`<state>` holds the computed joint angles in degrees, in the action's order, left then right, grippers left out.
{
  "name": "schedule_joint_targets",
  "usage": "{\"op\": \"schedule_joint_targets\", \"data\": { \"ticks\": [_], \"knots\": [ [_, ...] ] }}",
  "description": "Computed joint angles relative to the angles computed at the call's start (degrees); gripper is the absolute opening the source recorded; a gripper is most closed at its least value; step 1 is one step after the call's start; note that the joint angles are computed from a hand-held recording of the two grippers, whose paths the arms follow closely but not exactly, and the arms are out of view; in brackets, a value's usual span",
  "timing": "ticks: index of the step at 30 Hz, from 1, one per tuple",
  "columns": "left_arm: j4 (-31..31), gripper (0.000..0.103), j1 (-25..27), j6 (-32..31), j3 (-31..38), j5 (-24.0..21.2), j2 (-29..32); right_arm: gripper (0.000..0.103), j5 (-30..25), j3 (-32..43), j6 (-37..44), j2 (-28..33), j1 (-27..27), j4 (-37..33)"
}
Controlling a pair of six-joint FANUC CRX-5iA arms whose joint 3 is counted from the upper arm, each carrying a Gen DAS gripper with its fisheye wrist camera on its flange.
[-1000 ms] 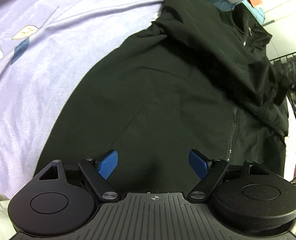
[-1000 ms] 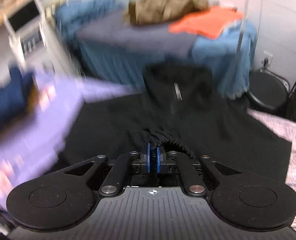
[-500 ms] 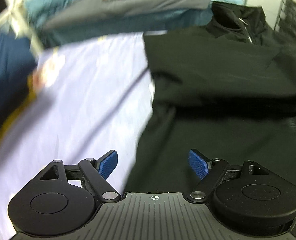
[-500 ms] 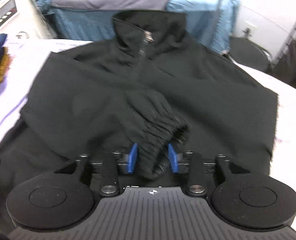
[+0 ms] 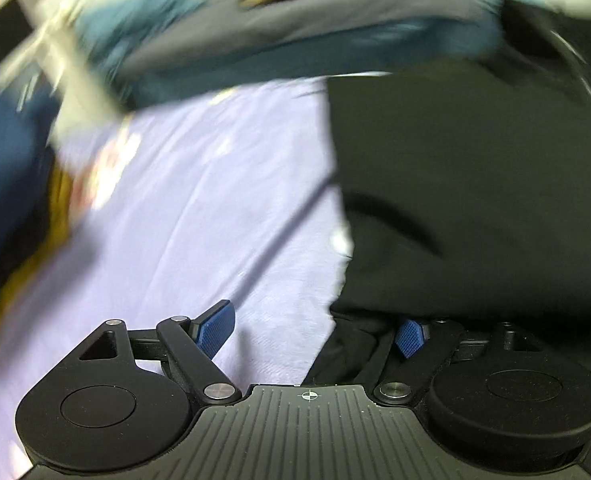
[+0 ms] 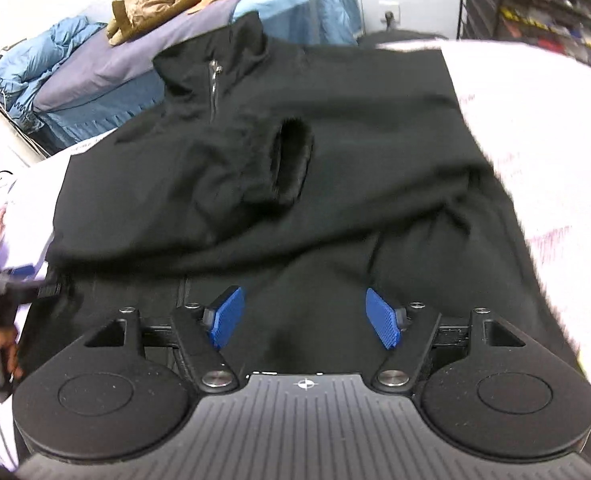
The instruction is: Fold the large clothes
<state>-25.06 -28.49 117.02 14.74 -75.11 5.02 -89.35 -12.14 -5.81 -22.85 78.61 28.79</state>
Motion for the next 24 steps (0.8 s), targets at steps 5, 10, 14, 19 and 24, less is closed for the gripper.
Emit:
{"op": "schedule_joint_targets", "data": {
  "ticks": [5,10,14,19,24],
  "knots": [
    [8.56,0.103,6.48,5.88,-6.08,5.14,-4.43,0.074,0.26,0.1,-4.93,0.17,3.42,-0.91],
    [22.91,0.103,14.97,8.06,-15.16,12.67,-9.88,0.075,0.78,1.28,-3.42,1.07,3.75,-1.15],
    [32.35,0.103,19.84,-0.4,-19.98,15.97,-11.87,0.078,2.08,1.46,-2.55,1.35,3.09,-0.72],
    [39.12,0.103,24.84,-13.0,-23.12,14.38,-14.45,0.079,3.98,2.02,-0.43,2.07,1.24,-1.24],
    [21.09,0.103,20.85,-3.75,-14.75,4.46,-15.37,0.079,4.04,2.4,5.35,3.96,1.05,3.99]
  ]
}}
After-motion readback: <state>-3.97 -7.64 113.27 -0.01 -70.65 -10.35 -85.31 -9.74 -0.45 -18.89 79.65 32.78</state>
